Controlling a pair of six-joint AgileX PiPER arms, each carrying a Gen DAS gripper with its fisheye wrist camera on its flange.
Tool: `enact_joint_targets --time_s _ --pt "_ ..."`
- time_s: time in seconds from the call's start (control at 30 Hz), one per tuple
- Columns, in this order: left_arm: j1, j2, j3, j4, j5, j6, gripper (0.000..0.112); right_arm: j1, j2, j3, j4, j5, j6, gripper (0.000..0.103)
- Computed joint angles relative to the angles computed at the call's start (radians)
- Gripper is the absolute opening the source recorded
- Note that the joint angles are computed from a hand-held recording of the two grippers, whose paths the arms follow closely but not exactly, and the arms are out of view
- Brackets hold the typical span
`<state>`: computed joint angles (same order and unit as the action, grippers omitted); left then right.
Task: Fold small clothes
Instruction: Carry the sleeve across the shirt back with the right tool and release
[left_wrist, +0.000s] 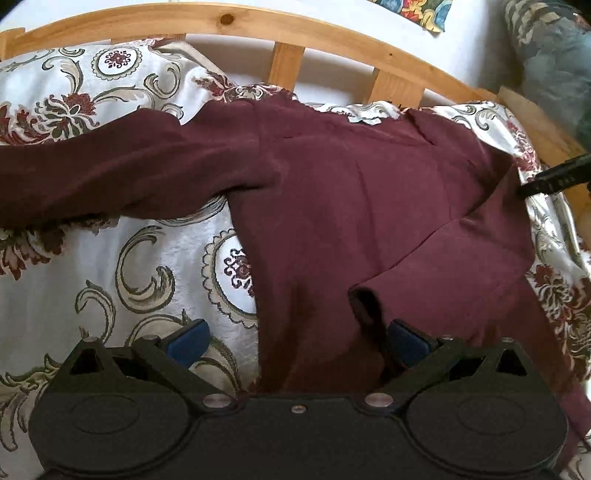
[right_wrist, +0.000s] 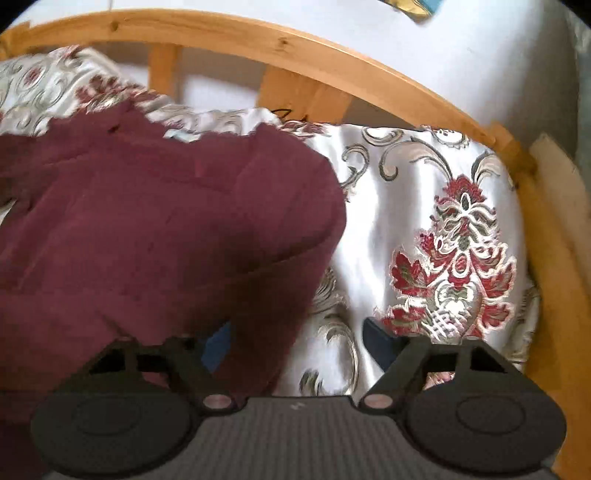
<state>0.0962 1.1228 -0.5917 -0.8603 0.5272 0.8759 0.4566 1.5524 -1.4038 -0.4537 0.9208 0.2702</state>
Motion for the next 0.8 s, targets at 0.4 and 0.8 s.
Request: enact_joint_targets --time_s 0.4,0.8 --pt "-0.187 0.032 0.015 0.28 -0.164 -0.267 0.102 -0.063 0.007 0.053 0.032 -0.148 0.074 0.014" --pt "-0.033 -0.076 0.029 0.077 0.011 -0.166 0.102 0.285 -0.304 0.52 -0.5 -0.017 0.59 0.064"
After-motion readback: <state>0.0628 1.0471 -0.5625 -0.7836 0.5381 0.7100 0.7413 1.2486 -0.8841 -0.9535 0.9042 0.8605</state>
